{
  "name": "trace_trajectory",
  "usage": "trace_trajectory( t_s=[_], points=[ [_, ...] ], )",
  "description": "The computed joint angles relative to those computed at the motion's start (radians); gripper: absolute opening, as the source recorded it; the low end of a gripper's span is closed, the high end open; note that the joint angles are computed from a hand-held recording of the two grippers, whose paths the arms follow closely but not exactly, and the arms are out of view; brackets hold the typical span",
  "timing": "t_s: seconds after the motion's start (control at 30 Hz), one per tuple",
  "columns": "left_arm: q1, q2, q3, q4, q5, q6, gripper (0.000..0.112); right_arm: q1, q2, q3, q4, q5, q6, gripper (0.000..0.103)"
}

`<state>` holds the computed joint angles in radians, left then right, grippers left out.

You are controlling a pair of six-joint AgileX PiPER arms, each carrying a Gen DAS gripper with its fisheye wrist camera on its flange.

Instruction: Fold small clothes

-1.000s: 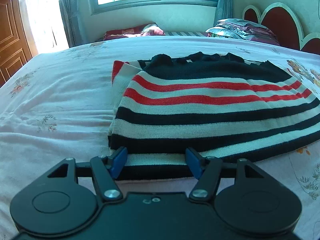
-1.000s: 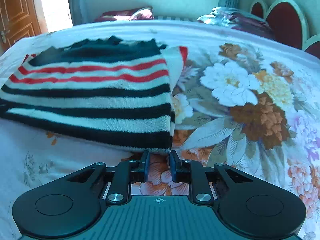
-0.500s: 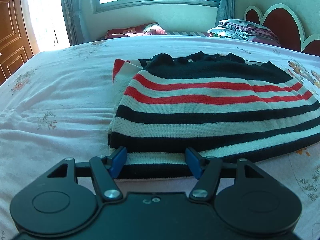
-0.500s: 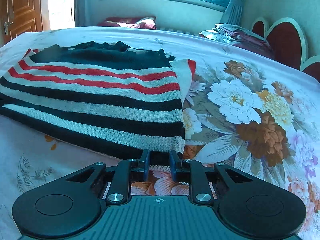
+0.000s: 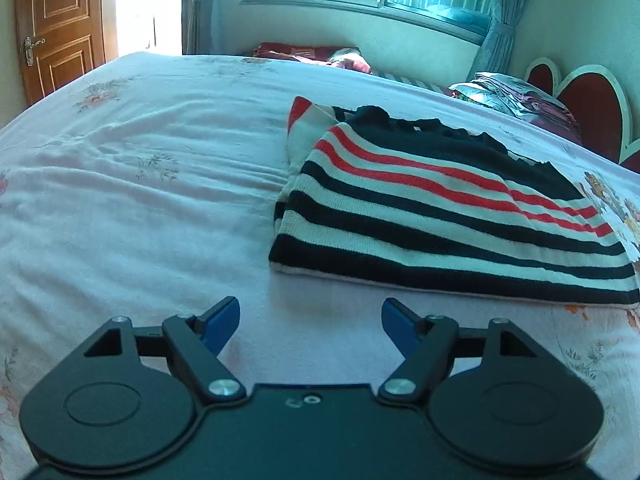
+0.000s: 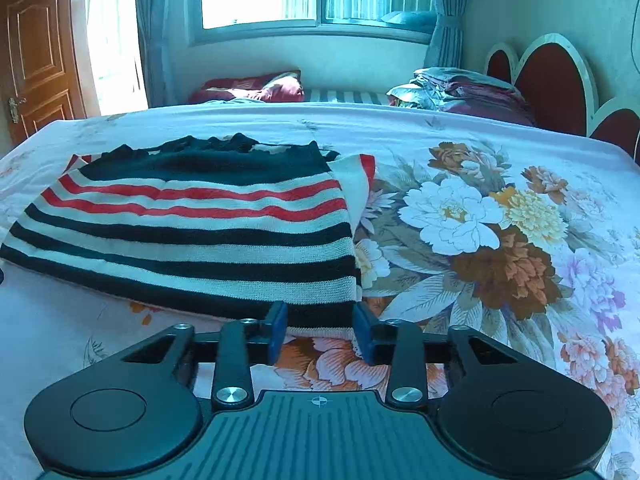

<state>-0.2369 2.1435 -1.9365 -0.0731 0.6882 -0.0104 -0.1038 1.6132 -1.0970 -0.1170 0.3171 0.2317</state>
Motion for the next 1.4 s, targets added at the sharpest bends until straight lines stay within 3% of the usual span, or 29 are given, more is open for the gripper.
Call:
trace_trajectory(
  t_s=[0.07, 0.2, 0.3, 0.4, 0.6, 0.77, 0.87, 0.97, 1.17, 1.2, 1.23, 1.4],
  points=[
    [0.001, 0.028, -0.051, 0.049, -0.001, -0.092, 0.068, 0.011, 0.02, -0.019, -0.041, 0.014, 0.046, 0.026],
    [0.04, 0.18, -0.32, -0.015, 0.147, -0.174, 0.063, 0.022, 0.058, -0.051, -0.101, 0.015, 0.129, 0.026],
    [0.041, 0.253, -0.433, 0.007, 0.215, -0.204, 0.06, 0.041, 0.152, -0.15, -0.186, 0.148, 0.204, 0.026],
    [0.026, 0.26, -0.459, 0.041, 0.243, -0.201, 0.06, 0.045, 0.144, -0.153, -0.198, 0.164, 0.205, 0.026],
    [0.054, 0.178, -0.333, -0.047, 0.199, -0.191, 0.058, 0.042, 0.065, -0.076, -0.163, 0.093, 0.192, 0.026],
    [0.07, 0.059, -0.107, -0.216, 0.043, -0.154, 0.058, 0.056, 0.021, -0.052, -0.09, 0.045, 0.156, 0.026],
    [0.07, 0.049, -0.064, -0.318, 0.019, -0.166, 0.054, 0.063, 0.01, -0.055, -0.022, 0.019, 0.116, 0.026],
    [0.057, 0.065, -0.054, -0.355, 0.017, -0.203, 0.052, 0.067, 0.015, -0.081, 0.047, 0.01, 0.067, 0.025],
    [0.057, 0.114, -0.066, -0.418, -0.076, -0.236, 0.052, 0.065, 0.094, -0.197, 0.243, 0.027, -0.097, 0.025],
    [0.062, 0.133, -0.087, -0.436, -0.082, -0.242, 0.052, 0.068, 0.118, -0.227, 0.262, 0.035, -0.107, 0.022],
    [0.066, 0.156, -0.117, -0.457, -0.089, -0.249, 0.052, 0.07, 0.146, -0.261, 0.287, 0.047, -0.125, 0.011],
    [0.086, 0.259, -0.242, -0.562, -0.114, -0.253, 0.052, 0.103, 0.313, -0.48, 0.292, 0.116, -0.108, 0.008]
  ],
)
